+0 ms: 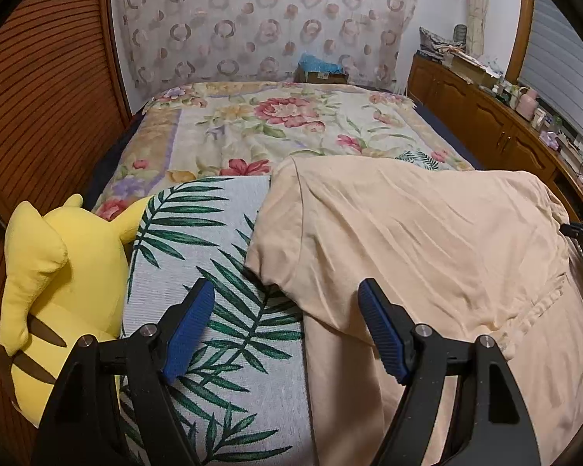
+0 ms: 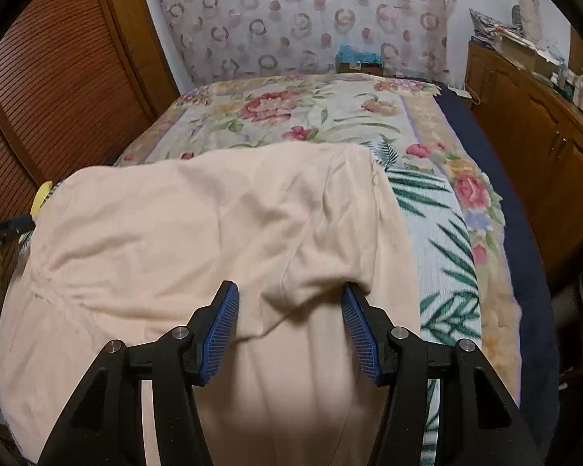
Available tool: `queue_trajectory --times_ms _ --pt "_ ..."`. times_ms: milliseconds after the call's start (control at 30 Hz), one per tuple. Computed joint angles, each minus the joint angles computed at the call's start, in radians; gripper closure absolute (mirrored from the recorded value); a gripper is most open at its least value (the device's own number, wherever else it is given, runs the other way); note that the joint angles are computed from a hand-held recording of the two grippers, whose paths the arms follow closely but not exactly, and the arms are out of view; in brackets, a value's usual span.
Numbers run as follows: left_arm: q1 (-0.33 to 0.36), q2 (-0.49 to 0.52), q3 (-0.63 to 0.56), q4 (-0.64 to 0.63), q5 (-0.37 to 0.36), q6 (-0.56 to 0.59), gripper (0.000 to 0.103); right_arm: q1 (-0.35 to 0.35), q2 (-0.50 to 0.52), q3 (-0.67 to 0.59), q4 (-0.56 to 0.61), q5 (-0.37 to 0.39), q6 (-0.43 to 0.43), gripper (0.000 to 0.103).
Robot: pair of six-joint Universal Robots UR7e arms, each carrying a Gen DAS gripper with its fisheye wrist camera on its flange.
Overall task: Fold small clothes
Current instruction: 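Open both tools and release the folded hem, then grasp the folded edge of the shirt with both tools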
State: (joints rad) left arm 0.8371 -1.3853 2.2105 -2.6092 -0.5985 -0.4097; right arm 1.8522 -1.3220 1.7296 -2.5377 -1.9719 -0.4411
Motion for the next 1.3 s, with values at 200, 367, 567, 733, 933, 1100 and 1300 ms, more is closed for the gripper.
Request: queue_trajectory --times_ms 200,367,567,733,933,1100,1300 --pt "0.028 0.007 -0.016 -0.033 -0.070 0.018 0.044 -0.014 0.003 0.043 -0.099 0.020 -0.037 0.046" --pt "0.048 0.026 -0.037 -0.058 -0.087 0.038 0.060 -0.008 0.004 0.075 -0.136 0.005 -0.048 0.046" --pt "0.056 0.048 -0.055 -0.082 -0.092 0.048 0.091 -0.002 0.005 0.073 -0.135 -0.006 -0.052 0.046" --pt "0.022 0.049 -0.042 -0.122 -0.050 0.082 0.095 0.012 0.018 0.048 -0.104 -0.023 -0.058 0.065" --pt "0.005 0.048 -0.058 -0.166 -0.028 0.129 0.096 0.014 0.018 0.027 -0.069 0.029 -0.108 0.097" --pt "-0.025 0.044 -0.053 -0.220 -0.019 0.159 0.097 0.020 -0.006 0.029 -0.101 0.085 -0.138 0.098" --pt "-0.109 0.016 -0.014 -0.271 0.040 0.168 0.097 0.013 -0.071 0.063 -0.131 0.153 -0.152 0.099"
